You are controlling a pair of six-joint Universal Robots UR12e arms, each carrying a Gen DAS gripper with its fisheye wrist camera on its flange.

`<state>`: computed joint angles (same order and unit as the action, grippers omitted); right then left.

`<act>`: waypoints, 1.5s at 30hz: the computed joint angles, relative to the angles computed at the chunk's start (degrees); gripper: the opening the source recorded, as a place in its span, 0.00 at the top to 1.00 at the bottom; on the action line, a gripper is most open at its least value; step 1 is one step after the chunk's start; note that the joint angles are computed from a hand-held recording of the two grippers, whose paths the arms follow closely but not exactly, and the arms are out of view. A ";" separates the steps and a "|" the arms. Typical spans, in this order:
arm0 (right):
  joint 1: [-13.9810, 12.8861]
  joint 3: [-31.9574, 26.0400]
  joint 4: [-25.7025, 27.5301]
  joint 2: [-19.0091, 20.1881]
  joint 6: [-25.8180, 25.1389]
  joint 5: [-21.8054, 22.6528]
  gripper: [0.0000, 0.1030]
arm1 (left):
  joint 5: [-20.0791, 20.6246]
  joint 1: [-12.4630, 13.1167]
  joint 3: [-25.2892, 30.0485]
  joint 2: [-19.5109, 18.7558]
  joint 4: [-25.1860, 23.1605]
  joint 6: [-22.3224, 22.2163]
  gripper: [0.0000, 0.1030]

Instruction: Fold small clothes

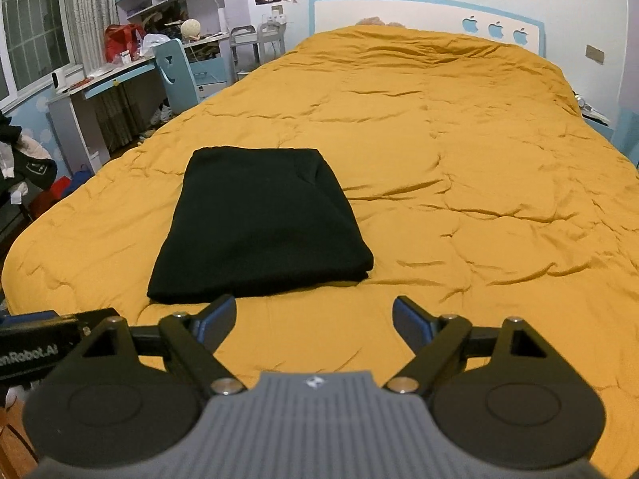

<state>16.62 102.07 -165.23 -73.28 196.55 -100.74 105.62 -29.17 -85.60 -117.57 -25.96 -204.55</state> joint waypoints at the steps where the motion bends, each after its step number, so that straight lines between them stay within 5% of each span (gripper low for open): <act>1: 0.08 0.01 0.07 -0.05 -0.03 -0.06 0.21 | 0.02 -0.06 -0.09 0.06 -0.14 -0.12 0.19; 45: 2.35 -1.20 1.64 -0.11 -2.98 -4.79 0.21 | 0.42 -0.44 -0.17 0.65 -2.85 0.69 0.19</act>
<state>18.97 100.86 -163.59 -73.39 193.57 -105.53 106.03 -29.61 -85.77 -116.92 -28.81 -203.86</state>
